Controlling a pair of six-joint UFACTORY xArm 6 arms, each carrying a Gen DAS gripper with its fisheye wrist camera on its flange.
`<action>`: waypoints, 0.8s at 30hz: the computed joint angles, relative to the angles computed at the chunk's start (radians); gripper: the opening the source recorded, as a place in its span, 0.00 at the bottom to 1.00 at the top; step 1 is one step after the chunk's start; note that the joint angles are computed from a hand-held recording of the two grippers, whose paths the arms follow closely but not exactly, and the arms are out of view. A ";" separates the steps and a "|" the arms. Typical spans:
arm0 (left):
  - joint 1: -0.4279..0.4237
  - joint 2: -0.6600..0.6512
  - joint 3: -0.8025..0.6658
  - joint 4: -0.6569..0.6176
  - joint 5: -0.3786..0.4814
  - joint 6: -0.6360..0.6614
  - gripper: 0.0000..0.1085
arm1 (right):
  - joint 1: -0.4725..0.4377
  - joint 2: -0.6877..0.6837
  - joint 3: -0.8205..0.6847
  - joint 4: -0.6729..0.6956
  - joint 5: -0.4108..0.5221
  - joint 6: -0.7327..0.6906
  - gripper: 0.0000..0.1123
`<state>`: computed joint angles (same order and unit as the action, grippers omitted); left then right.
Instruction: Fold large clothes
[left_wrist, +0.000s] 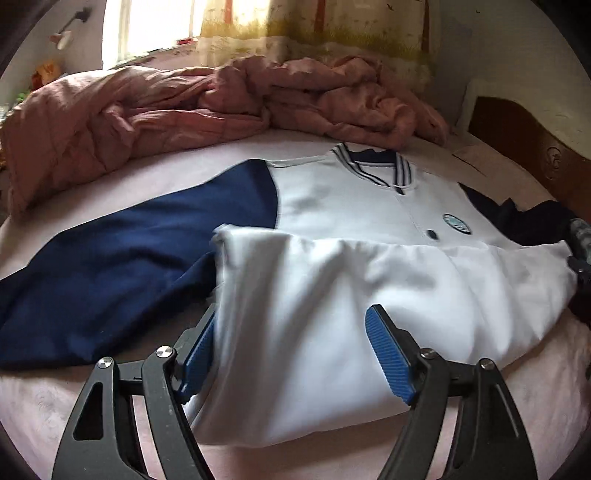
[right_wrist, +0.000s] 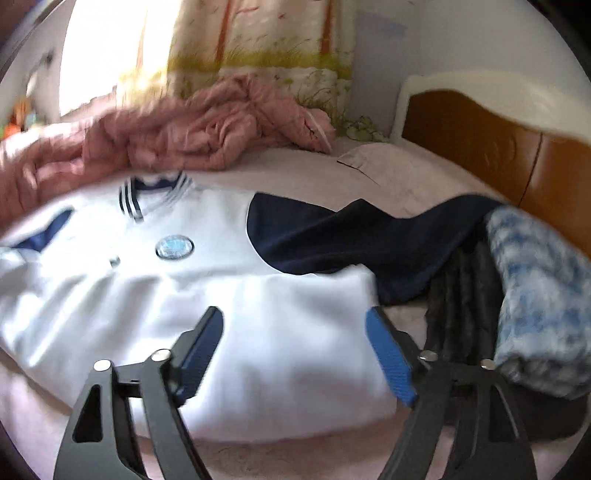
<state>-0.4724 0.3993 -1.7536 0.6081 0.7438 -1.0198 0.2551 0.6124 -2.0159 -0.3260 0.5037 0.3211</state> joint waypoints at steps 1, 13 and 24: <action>0.001 -0.002 0.006 0.005 0.005 -0.008 0.70 | -0.013 -0.018 0.042 0.022 -0.042 0.015 0.77; 0.026 -0.164 0.251 0.343 -0.173 -0.467 0.05 | -0.035 0.039 0.053 0.235 -0.154 -0.145 0.08; 0.014 -0.219 0.349 0.324 -0.135 -0.445 0.23 | -0.028 0.150 -0.127 -0.054 -0.007 0.064 0.27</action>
<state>-0.4584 0.1801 -1.4049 0.9320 0.6084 -1.4650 0.2271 0.7629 -2.1428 -0.3802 0.4965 0.3847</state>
